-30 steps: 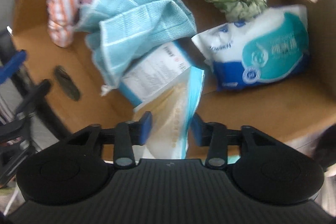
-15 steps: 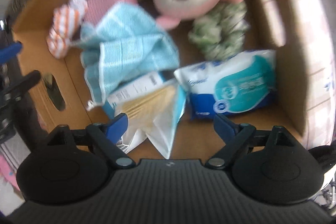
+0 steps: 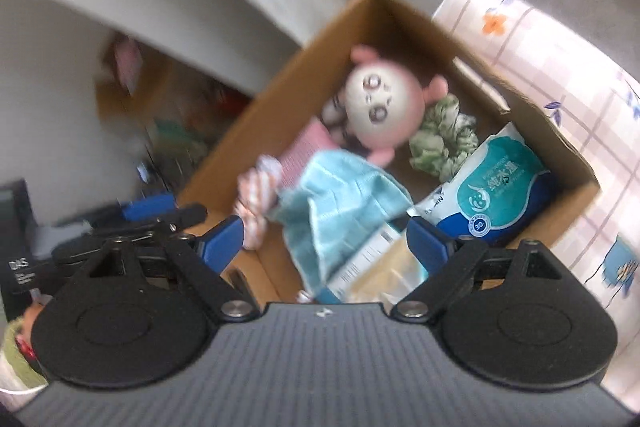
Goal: Organize soft objects
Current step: 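Open the right gripper to release the packet and lift both tools, then move both tools from the box toward the yogurt cup and gold packet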
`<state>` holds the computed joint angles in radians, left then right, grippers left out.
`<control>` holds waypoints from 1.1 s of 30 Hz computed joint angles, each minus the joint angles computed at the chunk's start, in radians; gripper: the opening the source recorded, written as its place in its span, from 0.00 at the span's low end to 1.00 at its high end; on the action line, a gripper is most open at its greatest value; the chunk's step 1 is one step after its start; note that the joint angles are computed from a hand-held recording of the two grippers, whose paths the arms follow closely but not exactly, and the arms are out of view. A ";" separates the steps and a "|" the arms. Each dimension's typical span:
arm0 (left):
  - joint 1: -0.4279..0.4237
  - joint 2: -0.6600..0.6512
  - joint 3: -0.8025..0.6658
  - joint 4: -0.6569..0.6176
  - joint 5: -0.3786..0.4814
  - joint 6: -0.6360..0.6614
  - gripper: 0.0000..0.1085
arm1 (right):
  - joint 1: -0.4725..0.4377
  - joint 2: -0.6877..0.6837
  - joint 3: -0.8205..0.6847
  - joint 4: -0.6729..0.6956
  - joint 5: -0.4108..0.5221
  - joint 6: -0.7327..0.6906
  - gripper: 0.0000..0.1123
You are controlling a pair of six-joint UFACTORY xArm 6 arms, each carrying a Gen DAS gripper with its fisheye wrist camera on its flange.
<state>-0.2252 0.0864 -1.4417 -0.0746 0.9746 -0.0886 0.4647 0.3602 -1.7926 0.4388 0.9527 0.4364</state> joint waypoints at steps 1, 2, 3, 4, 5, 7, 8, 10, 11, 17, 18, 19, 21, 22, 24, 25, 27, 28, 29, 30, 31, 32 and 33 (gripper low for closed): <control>-0.006 -0.014 0.000 0.014 0.001 -0.013 0.65 | 0.005 -0.067 0.099 0.014 -0.075 0.014 0.79; -0.013 -0.028 0.001 0.028 0.003 -0.026 0.65 | 0.008 -0.119 0.173 0.025 -0.128 0.028 0.79; -0.021 -0.042 0.001 0.043 0.006 -0.039 0.66 | 0.012 -0.177 0.253 0.041 -0.181 0.039 0.79; -0.031 -0.059 0.003 0.059 0.011 -0.053 0.66 | 0.016 -0.229 0.325 0.056 -0.228 0.051 0.79; -0.043 -0.076 0.004 0.076 0.016 -0.070 0.67 | 0.021 -0.284 0.397 0.066 -0.273 0.069 0.79; -0.071 -0.108 0.007 0.106 0.030 -0.105 0.69 | 0.031 -0.389 0.530 0.080 -0.336 0.110 0.79; -0.087 -0.125 0.011 0.119 0.037 -0.125 0.70 | 0.036 -0.443 0.594 0.085 -0.358 0.134 0.79; -0.124 -0.161 0.021 0.147 0.053 -0.170 0.72 | 0.047 -0.548 0.706 0.092 -0.383 0.185 0.79; -0.144 -0.175 0.024 0.159 0.064 -0.190 0.73 | 0.052 -0.602 0.761 0.092 -0.392 0.209 0.79; -0.300 -0.225 0.027 0.209 0.141 -0.309 0.76 | 0.053 -0.934 1.026 0.002 -0.337 0.360 0.79; -0.326 -0.226 0.025 0.206 0.149 -0.322 0.76 | 0.046 -0.988 1.058 -0.025 -0.314 0.388 0.79; -0.356 -0.223 0.021 0.200 0.155 -0.334 0.76 | 0.036 -1.046 1.091 -0.051 -0.286 0.413 0.79; -0.403 -0.219 0.023 0.183 0.157 -0.348 0.76 | 0.007 -1.163 1.150 -0.104 -0.212 0.468 0.79; -0.431 -0.213 0.020 0.172 0.160 -0.354 0.76 | -0.011 -1.221 1.177 -0.123 -0.173 0.491 0.79; -0.478 -0.194 0.011 0.149 0.161 -0.363 0.76 | -0.051 -1.326 1.220 -0.150 -0.094 0.509 0.79; -0.503 -0.184 0.008 0.132 0.159 -0.365 0.76 | -0.074 -1.373 1.232 -0.166 -0.041 0.502 0.79; -0.548 -0.163 0.002 0.096 0.156 -0.371 0.76 | -0.128 -1.443 1.239 -0.193 0.074 0.441 0.79; -0.570 -0.154 0.004 0.072 0.148 -0.372 0.76 | -0.153 -1.467 1.238 -0.208 0.126 0.399 0.79; -0.590 -0.139 -0.003 0.047 0.149 -0.365 0.76 | -0.180 -1.486 1.238 -0.215 0.170 0.349 0.79; -0.611 -0.115 -0.021 0.024 0.165 -0.350 0.76 | -0.211 -1.505 1.235 -0.222 0.216 0.288 0.79; -0.631 -0.097 -0.033 0.014 0.174 -0.343 0.76 | -0.239 -1.518 1.234 -0.229 0.256 0.225 0.79; -0.653 -0.083 -0.037 0.013 0.173 -0.346 0.76 | -0.273 -1.522 1.232 -0.228 0.291 0.165 0.79; -0.671 -0.070 -0.038 0.016 0.176 -0.358 0.76 | -0.310 -1.521 1.230 -0.223 0.318 0.109 0.79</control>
